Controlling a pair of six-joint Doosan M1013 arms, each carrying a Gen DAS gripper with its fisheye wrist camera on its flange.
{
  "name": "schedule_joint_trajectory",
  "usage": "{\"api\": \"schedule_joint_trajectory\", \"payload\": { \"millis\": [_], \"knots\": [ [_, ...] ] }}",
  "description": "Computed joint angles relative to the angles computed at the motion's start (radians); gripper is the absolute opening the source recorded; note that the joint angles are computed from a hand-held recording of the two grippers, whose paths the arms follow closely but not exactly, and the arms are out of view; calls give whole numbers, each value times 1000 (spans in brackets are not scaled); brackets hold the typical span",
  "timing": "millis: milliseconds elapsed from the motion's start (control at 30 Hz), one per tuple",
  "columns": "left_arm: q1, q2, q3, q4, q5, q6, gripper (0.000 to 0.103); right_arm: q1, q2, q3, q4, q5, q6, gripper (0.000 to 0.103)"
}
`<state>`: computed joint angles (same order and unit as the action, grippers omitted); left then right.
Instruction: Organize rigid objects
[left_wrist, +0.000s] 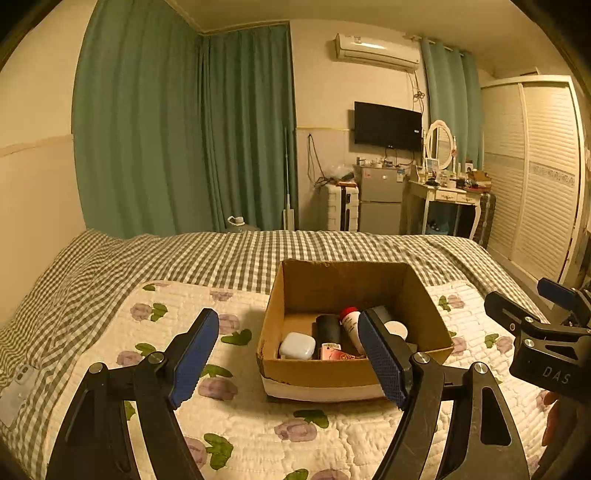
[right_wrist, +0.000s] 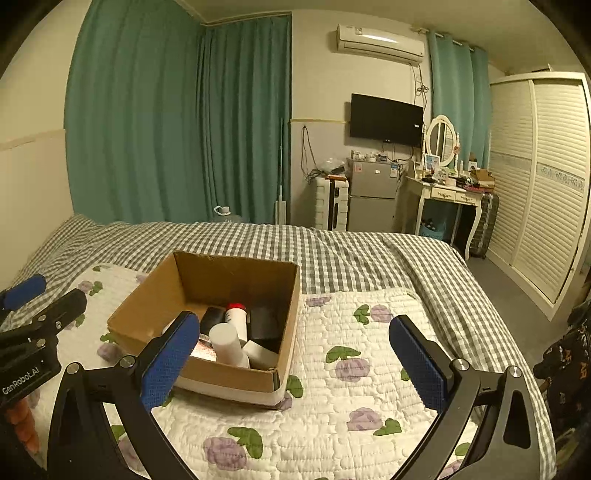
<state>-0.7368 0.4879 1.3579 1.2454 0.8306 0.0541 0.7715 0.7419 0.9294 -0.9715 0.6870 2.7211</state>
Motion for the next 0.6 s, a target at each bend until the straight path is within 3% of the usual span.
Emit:
{"api": "schedule_joint_trajectory", "payload": {
  "millis": [600],
  "knots": [
    [0,1,-2,-23,-5,25,80,5,0,1,8,-4,-8,103]
  ]
}}
